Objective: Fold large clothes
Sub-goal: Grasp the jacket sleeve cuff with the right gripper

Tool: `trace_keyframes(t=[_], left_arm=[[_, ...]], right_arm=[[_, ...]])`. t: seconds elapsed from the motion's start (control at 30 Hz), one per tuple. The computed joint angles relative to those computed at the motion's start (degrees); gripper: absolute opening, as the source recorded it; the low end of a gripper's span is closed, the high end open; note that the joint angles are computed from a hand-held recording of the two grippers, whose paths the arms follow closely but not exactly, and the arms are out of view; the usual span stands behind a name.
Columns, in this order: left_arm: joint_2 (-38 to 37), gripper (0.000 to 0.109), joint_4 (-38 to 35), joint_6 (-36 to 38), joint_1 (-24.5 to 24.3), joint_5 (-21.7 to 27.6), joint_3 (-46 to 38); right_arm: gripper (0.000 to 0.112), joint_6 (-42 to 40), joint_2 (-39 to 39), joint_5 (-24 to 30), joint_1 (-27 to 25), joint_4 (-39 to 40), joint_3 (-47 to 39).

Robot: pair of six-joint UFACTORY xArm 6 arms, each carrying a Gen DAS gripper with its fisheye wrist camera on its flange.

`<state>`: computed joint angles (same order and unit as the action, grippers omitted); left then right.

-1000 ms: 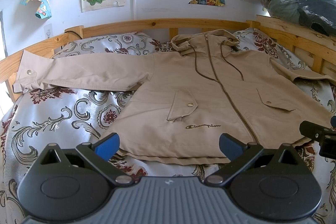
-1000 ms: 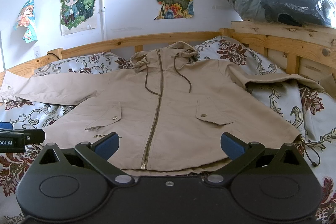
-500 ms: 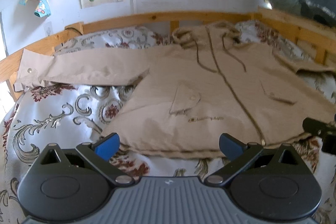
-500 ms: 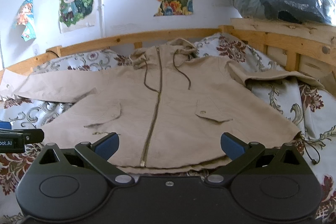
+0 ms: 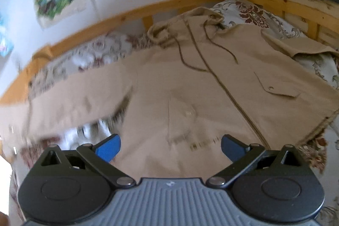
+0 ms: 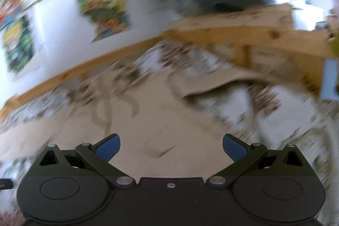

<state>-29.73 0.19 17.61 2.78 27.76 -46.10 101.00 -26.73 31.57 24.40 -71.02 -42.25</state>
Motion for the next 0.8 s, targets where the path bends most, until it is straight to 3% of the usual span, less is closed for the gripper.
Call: trace_keyframes(t=[0.07, 0.2, 0.33, 0.47, 0.57, 0.73, 0.77, 0.8], left_arm=[[3.48, 0.102, -0.32, 0.52, -1.04, -0.26, -2.94], [9.98, 0.102, -7.95, 3.96, -2.95, -1.27, -6.60], [14.47, 0.102, -14.68, 6.51, -2.77, 0.93, -8.80], [16.88, 0.102, -18.10, 12.04, -0.78, 4.13, -9.90], [17.98, 0.102, -14.47, 11.37, 0.44, 2.86, -9.58], [19.24, 0.102, -13.44, 9.21, 3.06, 4.76, -10.71], [19.19, 0.102, -13.54, 9.21, 3.51, 4.87, -10.67], [19.07, 0.102, -13.63, 9.37, 3.93, 4.85, -10.55]], right_arm=[[0.102, 4.78, -0.42, -0.23, -4.09, -3.35, 0.29], [0.100, 15.66, 3.53, -9.76, -15.14, -8.40, -1.54], [0.094, 25.88, 11.06, -14.51, -21.98, -11.26, -6.61], [0.093, 23.68, 18.62, -15.24, -24.94, -3.85, -12.55], [0.092, 23.57, 22.75, -16.17, -26.54, 2.14, -15.38], [0.085, 28.56, 25.88, -11.26, -25.66, -0.53, -19.28], [0.077, 28.71, 26.37, -10.25, -25.38, -0.52, -19.93], [0.060, 27.45, 26.80, -7.91, -24.69, 1.23, -20.64]])
